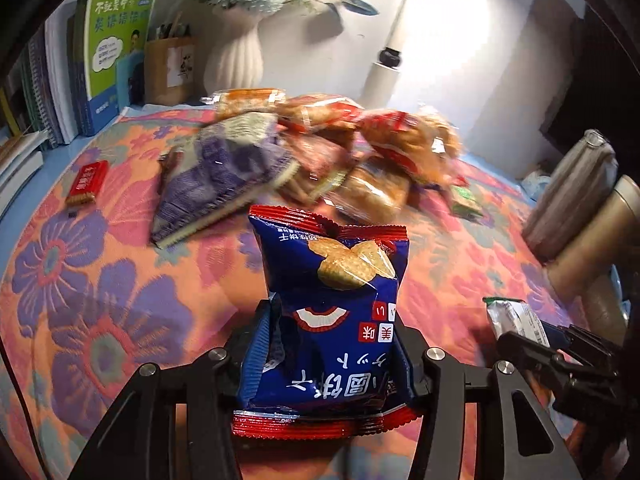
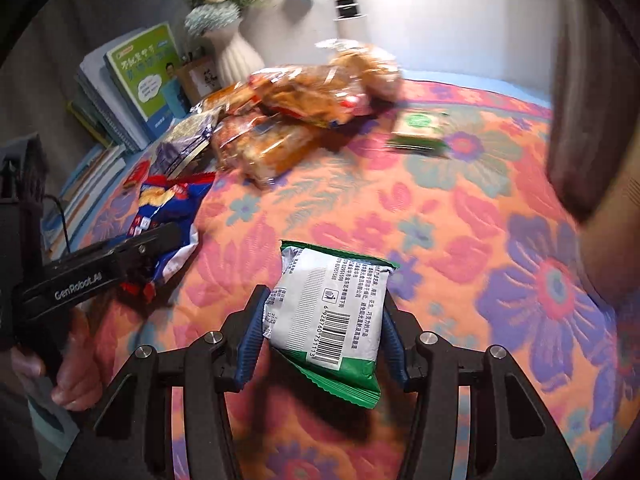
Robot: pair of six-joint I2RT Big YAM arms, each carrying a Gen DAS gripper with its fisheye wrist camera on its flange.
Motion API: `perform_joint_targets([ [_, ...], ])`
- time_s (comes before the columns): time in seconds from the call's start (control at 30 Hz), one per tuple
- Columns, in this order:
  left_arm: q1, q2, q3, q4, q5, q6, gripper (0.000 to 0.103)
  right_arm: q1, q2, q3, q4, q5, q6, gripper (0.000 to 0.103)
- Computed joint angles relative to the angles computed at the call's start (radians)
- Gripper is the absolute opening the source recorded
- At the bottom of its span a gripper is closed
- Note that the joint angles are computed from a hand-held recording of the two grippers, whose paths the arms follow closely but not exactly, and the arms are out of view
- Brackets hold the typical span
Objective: Organize snacks
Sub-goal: 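Carry both packs to the glass plate and open both grippers over it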
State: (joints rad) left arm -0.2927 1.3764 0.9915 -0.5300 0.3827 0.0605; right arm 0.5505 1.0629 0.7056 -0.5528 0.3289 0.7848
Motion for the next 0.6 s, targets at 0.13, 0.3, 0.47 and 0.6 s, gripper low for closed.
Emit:
perform_joint_targets([
  [0.13, -0.055, -0.041, -0.020, -0.030, 0.011, -0.006, 0.051, 0.019, -0.096, -0.037, -0.039, 0.039, 0.041, 0.050],
  [0.3, -0.144, -0.102, -0.031, -0.050, 0.023, -0.008, 0.051, 0.056, -0.228, -0.051, -0.160, 0.131, 0.084, 0.050],
  [0.47, -0.265, -0.159, -0.023, -0.070, 0.028, -0.016, 0.051, 0.113, -0.391, -0.051, -0.343, 0.280, 0.169, 0.050],
  [0.6, -0.366, -0.172, 0.007, -0.081, 0.037, -0.026, 0.051, 0.189, -0.499, -0.018, -0.610, 0.464, 0.333, 0.050],
])
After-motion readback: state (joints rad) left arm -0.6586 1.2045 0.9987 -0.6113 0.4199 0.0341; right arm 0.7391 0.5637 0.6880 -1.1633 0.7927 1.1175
